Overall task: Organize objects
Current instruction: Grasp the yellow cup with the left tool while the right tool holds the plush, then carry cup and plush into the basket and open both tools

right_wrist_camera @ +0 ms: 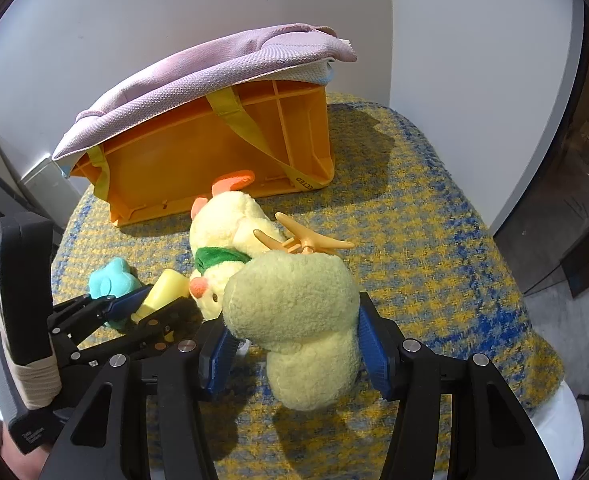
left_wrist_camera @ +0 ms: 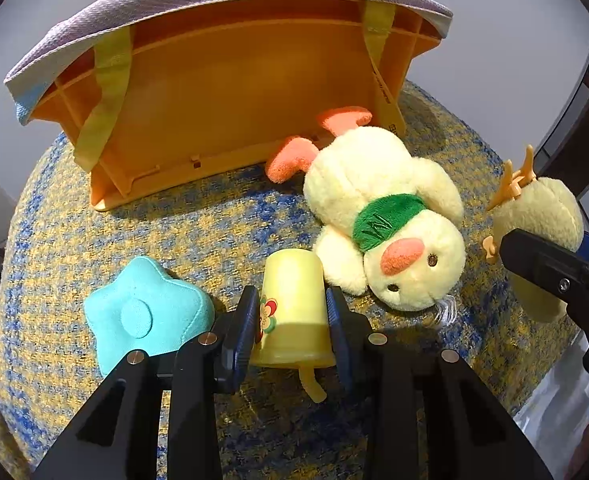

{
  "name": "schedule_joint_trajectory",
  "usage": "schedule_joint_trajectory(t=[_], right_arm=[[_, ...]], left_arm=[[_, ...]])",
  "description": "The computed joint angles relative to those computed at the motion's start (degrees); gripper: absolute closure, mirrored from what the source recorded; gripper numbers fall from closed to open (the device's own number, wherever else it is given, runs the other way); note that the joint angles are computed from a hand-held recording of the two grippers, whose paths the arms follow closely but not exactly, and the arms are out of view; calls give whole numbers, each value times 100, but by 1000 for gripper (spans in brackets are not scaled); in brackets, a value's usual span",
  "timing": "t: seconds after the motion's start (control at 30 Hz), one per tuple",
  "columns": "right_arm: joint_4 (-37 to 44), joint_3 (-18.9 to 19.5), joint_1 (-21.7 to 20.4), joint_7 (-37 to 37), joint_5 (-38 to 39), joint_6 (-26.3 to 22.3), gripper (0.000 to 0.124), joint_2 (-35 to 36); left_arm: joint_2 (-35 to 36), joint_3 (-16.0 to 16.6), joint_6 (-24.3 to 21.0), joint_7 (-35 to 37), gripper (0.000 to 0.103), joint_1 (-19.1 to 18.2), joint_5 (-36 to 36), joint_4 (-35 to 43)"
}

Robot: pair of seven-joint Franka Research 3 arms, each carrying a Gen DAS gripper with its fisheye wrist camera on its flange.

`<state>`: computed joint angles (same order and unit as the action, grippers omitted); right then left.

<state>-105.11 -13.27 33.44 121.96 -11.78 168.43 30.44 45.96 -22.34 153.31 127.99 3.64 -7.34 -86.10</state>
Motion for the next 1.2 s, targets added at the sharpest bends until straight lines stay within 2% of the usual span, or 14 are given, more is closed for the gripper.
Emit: schedule_joint_trajectory(t=[0.2, 0.5, 0.57, 0.77, 1.07, 1.2], right_arm=[[-29, -31, 36, 1, -14, 59, 69, -66], [1, -82, 152, 12, -152, 98, 69, -232], [49, -85, 178, 14, -214, 99, 69, -274], [321, 2, 164, -49, -373, 23, 69, -339], [988, 273, -74, -387, -399, -223, 69, -276], [1346, 424, -220, -606, -291, -359, 69, -165]], left_arm=[[-135, -11, 127, -51, 69, 51, -24, -109], [-572, -141, 337, -12, 69, 325, -223, -470], [-552, -110, 167, -20, 69, 350, -248, -223], [-782, -162, 122, 113, 69, 505, -516, -152], [-750, -8, -184, 7, 69, 323, -692, 515], [-526, 101, -394, -96, 69, 137, -633, 1112]])
